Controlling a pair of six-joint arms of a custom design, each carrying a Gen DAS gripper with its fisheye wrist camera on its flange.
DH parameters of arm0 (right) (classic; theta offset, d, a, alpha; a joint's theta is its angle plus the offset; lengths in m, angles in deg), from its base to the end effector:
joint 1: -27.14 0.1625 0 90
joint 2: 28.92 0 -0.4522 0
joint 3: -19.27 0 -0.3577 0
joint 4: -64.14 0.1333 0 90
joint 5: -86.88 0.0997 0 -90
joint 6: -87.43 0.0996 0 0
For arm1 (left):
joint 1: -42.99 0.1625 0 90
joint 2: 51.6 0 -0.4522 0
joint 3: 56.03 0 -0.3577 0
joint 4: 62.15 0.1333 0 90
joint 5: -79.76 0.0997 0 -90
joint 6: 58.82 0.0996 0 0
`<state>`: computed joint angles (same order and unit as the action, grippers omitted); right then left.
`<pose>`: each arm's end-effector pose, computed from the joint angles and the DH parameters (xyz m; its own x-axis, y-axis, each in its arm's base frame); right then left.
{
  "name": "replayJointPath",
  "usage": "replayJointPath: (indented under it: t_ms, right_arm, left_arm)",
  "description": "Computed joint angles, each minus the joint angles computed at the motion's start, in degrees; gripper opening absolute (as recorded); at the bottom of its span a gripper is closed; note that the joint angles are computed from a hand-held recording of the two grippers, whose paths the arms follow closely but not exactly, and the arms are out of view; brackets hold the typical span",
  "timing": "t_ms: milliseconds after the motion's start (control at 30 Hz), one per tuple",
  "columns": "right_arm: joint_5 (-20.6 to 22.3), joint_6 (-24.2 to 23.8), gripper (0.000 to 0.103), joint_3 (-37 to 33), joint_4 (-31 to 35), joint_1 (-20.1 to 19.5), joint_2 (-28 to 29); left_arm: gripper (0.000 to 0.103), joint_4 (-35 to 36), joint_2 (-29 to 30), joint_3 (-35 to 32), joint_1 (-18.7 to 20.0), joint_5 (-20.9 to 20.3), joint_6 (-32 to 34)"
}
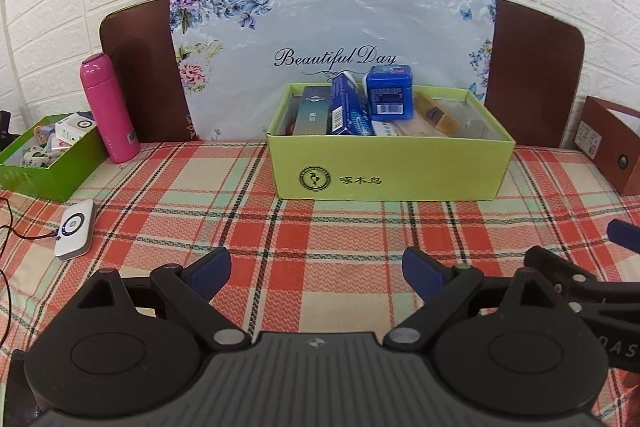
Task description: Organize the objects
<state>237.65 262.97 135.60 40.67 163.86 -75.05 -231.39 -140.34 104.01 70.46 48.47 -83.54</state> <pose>0.3196 -0.2372 0.0482 -0.7267 0.0156 0.6868 -0.5884 0.5019 -0.6339 -0.1038 -0.3001 0.2383 -0.6802 0.1781 -0.7110 0.6542 0.5849 -0.4794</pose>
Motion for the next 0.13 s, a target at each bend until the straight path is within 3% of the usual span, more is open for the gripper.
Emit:
replayJointPath:
  t_ms: [133]
  right_arm:
    - [0.6,1.0,0.103,-0.1,0.6,0.4,0.2]
  left_arm:
    - [0.095,2.1,-0.9,0.2,-1.1,-0.1,-1.4]
